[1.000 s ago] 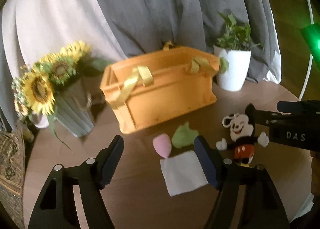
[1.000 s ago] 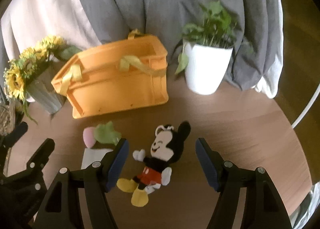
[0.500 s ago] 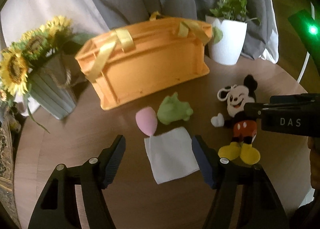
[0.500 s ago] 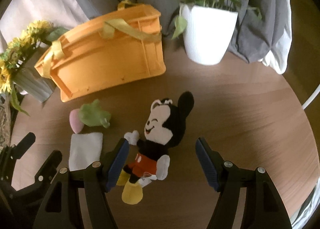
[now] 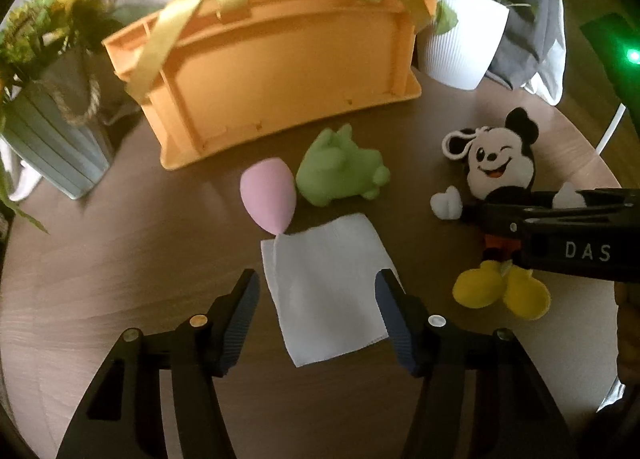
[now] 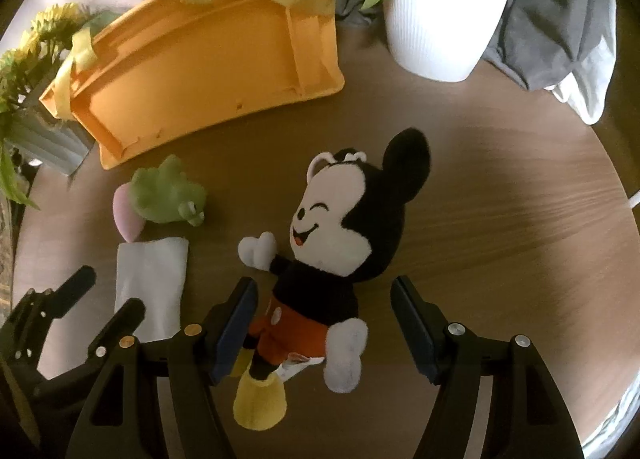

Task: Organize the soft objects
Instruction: 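Grasp the white cloth with the left tool while the right tool grasps the Mickey plush, then lift and carry the cloth and Mickey plush with both tools over the crate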

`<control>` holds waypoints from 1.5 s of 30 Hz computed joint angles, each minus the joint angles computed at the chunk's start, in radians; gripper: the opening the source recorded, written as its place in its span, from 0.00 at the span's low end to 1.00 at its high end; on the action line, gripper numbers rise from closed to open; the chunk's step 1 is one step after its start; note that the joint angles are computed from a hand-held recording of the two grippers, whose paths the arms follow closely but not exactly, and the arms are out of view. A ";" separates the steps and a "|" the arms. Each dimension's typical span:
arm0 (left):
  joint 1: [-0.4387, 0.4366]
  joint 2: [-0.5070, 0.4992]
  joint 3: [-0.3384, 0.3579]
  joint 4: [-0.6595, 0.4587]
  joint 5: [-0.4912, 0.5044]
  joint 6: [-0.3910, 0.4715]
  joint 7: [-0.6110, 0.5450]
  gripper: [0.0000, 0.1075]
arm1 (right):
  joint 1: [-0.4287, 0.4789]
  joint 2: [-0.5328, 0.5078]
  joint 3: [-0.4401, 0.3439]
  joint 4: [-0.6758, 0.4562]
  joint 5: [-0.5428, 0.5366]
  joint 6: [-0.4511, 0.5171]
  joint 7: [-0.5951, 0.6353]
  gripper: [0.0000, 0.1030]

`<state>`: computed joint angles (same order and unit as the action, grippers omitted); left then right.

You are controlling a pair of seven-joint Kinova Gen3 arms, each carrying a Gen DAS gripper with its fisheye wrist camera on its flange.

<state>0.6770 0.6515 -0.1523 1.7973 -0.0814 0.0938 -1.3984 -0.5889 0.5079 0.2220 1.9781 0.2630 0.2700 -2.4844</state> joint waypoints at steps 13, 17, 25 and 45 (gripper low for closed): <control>-0.088 0.035 0.101 -0.046 -0.009 0.038 -0.028 0.46 | 0.062 0.029 -0.053 -0.027 -0.030 0.019 0.049 0.59; -0.129 0.033 0.143 -0.030 0.004 0.010 -0.049 0.39 | 0.065 0.025 -0.055 -0.017 -0.035 0.000 0.069 0.50; -0.198 0.029 0.225 -0.017 0.032 -0.006 -0.104 0.13 | 0.043 0.015 -0.036 0.004 -0.052 -0.015 0.075 0.41; -0.195 -0.094 0.209 0.100 0.116 -0.181 -0.127 0.11 | -0.256 -0.065 0.252 0.115 0.020 -0.128 -0.044 0.39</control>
